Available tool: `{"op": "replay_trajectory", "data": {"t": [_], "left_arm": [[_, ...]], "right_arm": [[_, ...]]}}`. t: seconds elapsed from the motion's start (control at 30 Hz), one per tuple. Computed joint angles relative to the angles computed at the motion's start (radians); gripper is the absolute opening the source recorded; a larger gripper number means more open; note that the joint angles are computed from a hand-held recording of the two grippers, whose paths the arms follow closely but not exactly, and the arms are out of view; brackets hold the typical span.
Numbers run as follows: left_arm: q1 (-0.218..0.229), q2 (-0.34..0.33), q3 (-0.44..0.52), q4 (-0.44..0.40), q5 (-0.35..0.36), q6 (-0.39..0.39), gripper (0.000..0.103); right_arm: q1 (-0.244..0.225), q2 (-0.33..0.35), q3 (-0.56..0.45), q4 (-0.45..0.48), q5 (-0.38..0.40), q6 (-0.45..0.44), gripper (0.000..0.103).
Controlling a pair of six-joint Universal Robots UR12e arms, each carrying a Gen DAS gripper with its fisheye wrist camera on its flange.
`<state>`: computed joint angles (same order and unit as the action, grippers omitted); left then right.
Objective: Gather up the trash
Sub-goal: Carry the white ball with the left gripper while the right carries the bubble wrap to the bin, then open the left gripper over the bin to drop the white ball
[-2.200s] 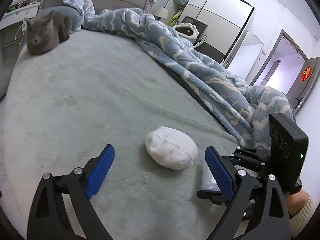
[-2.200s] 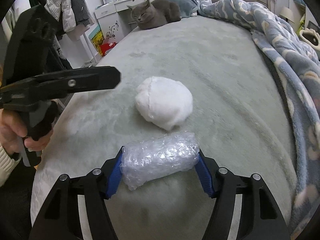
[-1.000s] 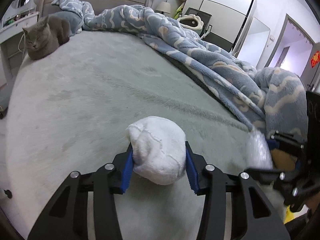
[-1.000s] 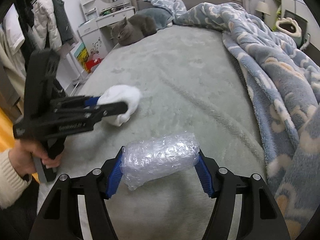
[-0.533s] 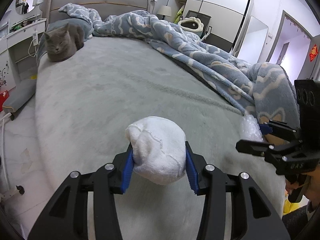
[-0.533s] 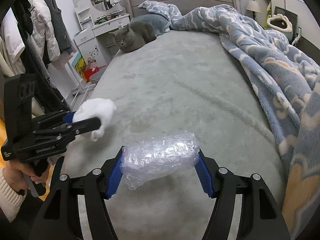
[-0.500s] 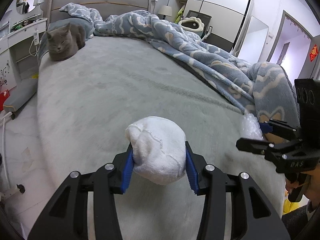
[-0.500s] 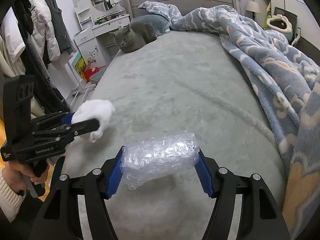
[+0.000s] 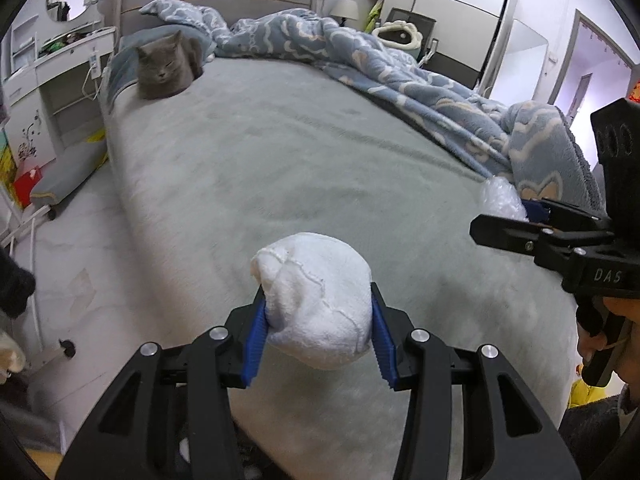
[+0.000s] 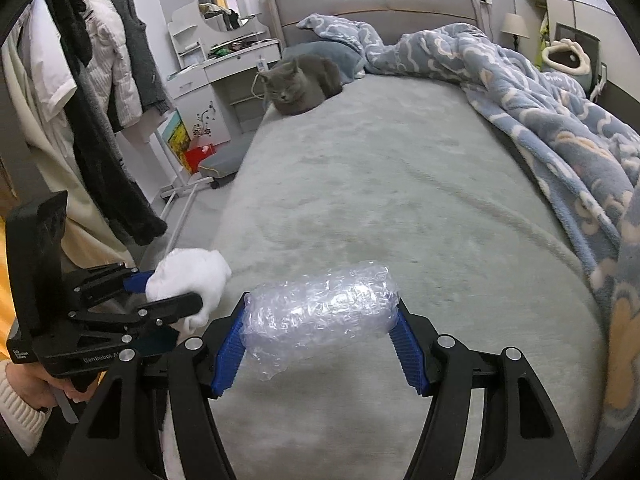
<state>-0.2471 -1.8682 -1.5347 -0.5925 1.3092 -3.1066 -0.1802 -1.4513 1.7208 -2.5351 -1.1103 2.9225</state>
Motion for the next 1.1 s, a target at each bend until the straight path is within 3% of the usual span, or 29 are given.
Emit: {"op": "replay_trajectory", "data": {"t": [0.47,1.1], "left_arm": [[0.071,0.064,-0.069,-0.117,0.085,0.0,0.049],[0.16,0.096,-0.117,-0.351,0.078,0.031,0.051]], "right_arm": [[0.101,0.028,-0.035,0.024,-0.006,-0.018,0.066],[0.223,0.093,-0.108,0.116,-0.008,-0.09,0.066]]}}
